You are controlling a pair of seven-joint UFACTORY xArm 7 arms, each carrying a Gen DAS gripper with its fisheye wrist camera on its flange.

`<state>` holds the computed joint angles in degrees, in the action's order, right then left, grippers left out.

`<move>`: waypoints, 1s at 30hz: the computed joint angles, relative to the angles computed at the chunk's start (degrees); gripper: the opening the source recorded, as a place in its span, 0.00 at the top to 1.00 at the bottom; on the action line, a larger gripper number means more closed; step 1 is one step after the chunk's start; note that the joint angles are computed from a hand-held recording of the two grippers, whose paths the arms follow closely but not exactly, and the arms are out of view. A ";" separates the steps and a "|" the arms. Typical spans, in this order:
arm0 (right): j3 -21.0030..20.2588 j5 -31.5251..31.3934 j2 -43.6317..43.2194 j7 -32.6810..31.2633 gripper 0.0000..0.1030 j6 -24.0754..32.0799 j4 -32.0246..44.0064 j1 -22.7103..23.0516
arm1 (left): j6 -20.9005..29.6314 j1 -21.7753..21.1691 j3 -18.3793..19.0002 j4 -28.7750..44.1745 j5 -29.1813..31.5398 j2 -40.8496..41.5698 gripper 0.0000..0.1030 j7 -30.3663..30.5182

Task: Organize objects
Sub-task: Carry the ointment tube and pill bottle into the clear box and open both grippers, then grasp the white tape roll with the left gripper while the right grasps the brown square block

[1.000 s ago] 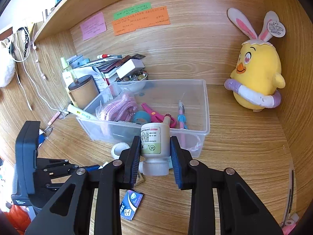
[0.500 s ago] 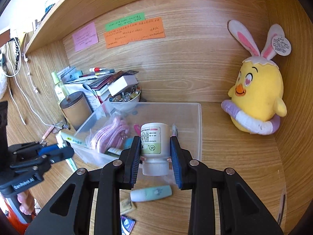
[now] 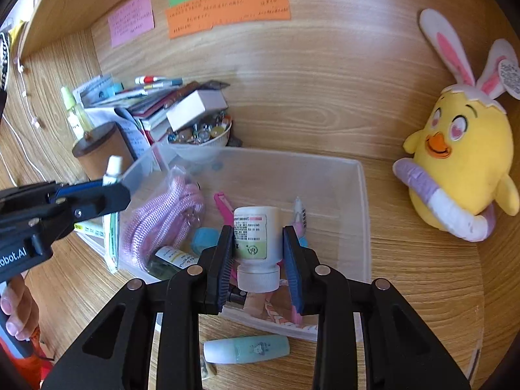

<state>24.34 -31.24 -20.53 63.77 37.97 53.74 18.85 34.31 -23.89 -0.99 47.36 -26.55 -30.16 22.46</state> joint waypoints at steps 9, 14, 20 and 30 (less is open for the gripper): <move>-1.67 1.65 3.32 -2.66 0.74 -0.39 0.36 1.84 | 3.79 1.08 -1.14 3.09 0.47 5.48 0.86 -1.13; -0.70 -0.49 1.87 -1.17 0.56 1.37 0.47 1.88 | 3.17 1.30 -1.06 1.51 -0.33 2.88 0.85 -0.14; 0.24 -0.15 -2.29 -0.28 0.46 1.09 -0.93 1.83 | 0.54 1.46 -1.79 -2.12 1.93 -2.70 0.63 -0.33; 3.88 3.66 -9.27 -1.20 0.35 1.70 -4.70 2.27 | -0.37 0.34 -0.33 -7.73 5.76 -10.17 0.40 -2.55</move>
